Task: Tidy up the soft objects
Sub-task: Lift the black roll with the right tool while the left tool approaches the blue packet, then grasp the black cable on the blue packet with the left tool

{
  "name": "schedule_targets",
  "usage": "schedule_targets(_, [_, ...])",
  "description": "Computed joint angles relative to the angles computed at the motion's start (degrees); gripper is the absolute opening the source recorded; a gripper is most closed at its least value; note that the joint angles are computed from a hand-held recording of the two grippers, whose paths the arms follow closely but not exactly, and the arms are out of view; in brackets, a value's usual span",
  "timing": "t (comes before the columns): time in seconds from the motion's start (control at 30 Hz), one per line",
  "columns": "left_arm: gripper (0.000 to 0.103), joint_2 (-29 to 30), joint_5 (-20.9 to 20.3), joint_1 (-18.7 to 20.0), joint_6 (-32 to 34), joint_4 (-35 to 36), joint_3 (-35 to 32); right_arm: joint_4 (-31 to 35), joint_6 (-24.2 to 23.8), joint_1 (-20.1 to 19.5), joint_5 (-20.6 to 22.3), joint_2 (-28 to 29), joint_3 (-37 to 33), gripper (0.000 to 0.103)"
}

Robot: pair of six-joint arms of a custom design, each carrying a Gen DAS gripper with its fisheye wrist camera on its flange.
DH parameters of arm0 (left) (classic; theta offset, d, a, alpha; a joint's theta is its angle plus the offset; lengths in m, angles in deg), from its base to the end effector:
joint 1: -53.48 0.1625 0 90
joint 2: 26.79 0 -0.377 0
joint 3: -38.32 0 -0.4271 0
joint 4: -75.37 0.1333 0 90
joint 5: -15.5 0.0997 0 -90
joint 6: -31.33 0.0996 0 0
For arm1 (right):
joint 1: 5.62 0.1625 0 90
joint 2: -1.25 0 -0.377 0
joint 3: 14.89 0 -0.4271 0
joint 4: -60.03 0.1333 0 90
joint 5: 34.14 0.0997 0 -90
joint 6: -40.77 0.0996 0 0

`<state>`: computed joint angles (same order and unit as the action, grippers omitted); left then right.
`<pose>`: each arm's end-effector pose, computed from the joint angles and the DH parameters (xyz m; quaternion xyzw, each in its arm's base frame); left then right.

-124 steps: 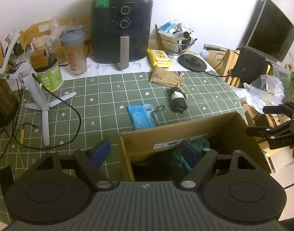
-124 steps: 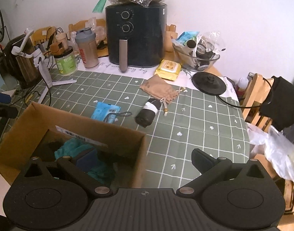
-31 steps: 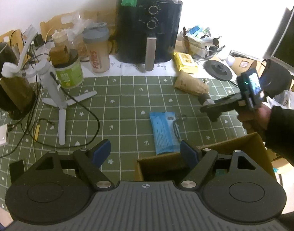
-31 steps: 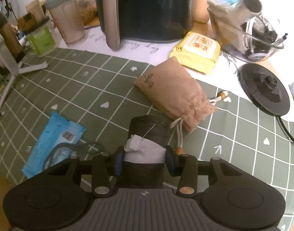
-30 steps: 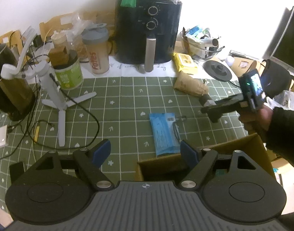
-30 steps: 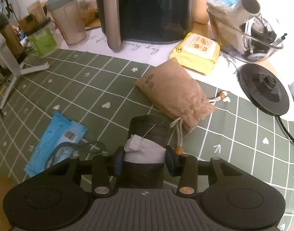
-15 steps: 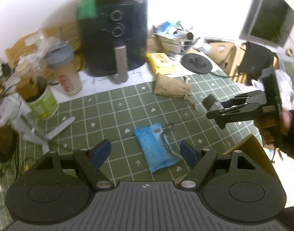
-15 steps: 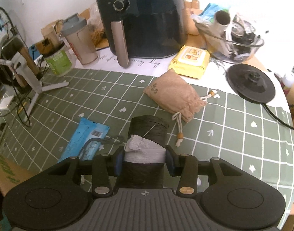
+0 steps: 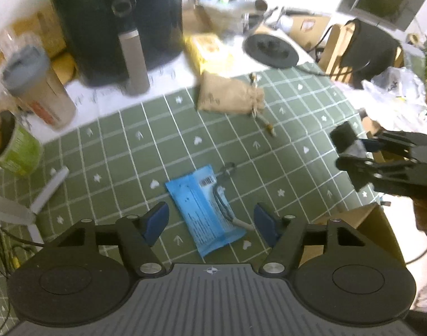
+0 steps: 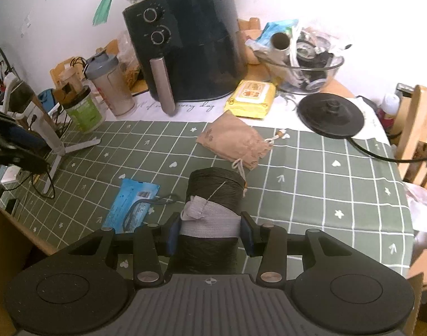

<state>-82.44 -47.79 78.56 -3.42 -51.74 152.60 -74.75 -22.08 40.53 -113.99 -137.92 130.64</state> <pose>-0.3730 -0.3712 -0.0103 0.2904 0.9117 -0.0563 0.2852 -0.0840 -0.3052 0.3468 0.1840 -0.9229 0.2627 0.2131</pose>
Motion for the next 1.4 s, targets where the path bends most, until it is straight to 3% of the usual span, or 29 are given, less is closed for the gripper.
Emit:
schedule_targets(0.2, [0.066, 5.91, -5.17, 4.37, -2.98, 4.42, -6.68, 4.48, -0.45, -4.78, 4.02, -6.13, 0.97, 0.047])
schedule_targets(0.33, [0.055, 9.97, -8.44, 7.32, -5.48, 6.60, -10.72, 7.45, -1.13, -7.87, 6.58, -9.91, 1.45, 0.047])
schedule_targets(0.47, [0.051, 13.95, -9.51, 9.36, -6.05, 8.58, -13.85, 10.40, -1.93, -11.01, 9.20, -13.35, 1.60, 0.047])
schedule_targets(0.5, [0.045, 14.90, -9.80, 9.83, -6.31, 9.16, -14.61, 11.10, -2.18, -11.81, 9.83, -14.06, 1.57, 0.047])
schedule_targets(0.6, [0.041, 17.46, -10.75, 11.30, -6.79, 10.15, -16.52, 13.29, -3.01, -14.49, 11.88, -16.44, 1.47, 0.047])
schedule_targets(1.0, [0.026, 22.72, -9.12, 13.01, -8.54, 10.59, -19.14, 19.13, -5.37, -23.15, 17.25, -22.31, 1.00, 0.047])
schedule_targets(1.17, [0.008, 23.44, -7.56, 12.57, -9.60, 10.98, -19.56, 20.78, -5.49, -25.11, 18.75, -23.47, 0.89, 0.047])
schedule_targets(1.4, [0.006, 22.31, -6.81, 11.76, -9.48, 8.47, -17.59, 21.52, -5.91, -25.16, 19.30, -24.50, 1.14, 0.047])
